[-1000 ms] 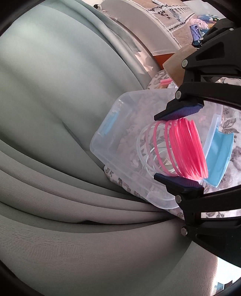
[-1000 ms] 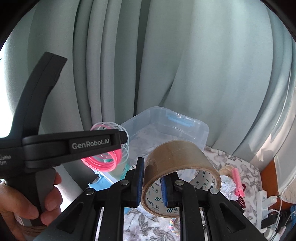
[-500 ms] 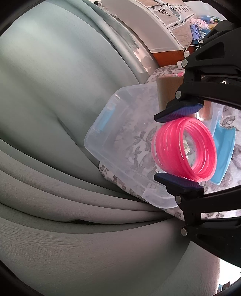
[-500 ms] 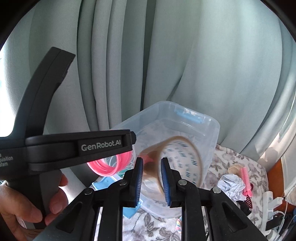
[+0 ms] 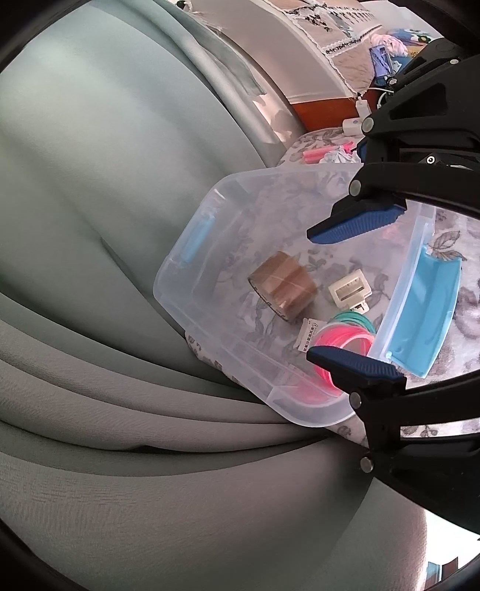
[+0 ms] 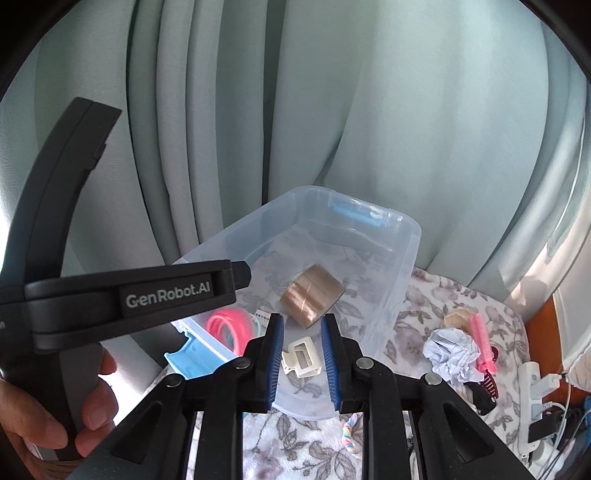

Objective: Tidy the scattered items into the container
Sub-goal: 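Open both tools to drop the spring and tape roll into the container, then move both open tools back over the remaining items on the blanket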

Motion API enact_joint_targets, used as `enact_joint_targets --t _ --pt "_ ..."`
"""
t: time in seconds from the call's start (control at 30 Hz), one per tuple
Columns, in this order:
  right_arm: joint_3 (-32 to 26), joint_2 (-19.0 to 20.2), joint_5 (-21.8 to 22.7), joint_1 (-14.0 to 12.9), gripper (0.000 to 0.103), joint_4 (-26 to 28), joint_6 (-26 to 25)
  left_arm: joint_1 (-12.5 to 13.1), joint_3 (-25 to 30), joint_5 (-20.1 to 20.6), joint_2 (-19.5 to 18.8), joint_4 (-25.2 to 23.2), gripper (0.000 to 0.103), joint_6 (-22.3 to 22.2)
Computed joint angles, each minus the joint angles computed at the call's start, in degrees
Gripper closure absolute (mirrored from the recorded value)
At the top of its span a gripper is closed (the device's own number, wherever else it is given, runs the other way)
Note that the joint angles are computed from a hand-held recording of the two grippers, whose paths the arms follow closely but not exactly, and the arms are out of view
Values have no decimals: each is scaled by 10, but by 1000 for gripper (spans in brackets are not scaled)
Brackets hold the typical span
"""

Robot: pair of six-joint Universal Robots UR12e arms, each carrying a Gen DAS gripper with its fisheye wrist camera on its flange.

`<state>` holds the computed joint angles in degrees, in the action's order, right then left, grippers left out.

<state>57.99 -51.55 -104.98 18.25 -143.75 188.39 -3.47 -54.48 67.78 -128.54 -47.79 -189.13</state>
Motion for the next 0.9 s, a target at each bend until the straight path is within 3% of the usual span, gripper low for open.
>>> enact_joint_targets --t 0.13,0.3,0.37,0.57,0.9 --pt "2 -3 -5 -2 71 17 15 -1 -3 4 2 -5 37 3" --pt "8 -8 -8 -3 68 27 32 -3 -6 10 5 -12 35 12" --pt "12 -11 -9 -3 61 26 38 -4 -7 14 6 -11 33 18" --pt "25 -20 -10 -5 51 17 48 -6 -12 24 11 -9 28 29" --pt "58 -42 -7 -11 43 2 84 -14 -22 54 19 -10 23 50"
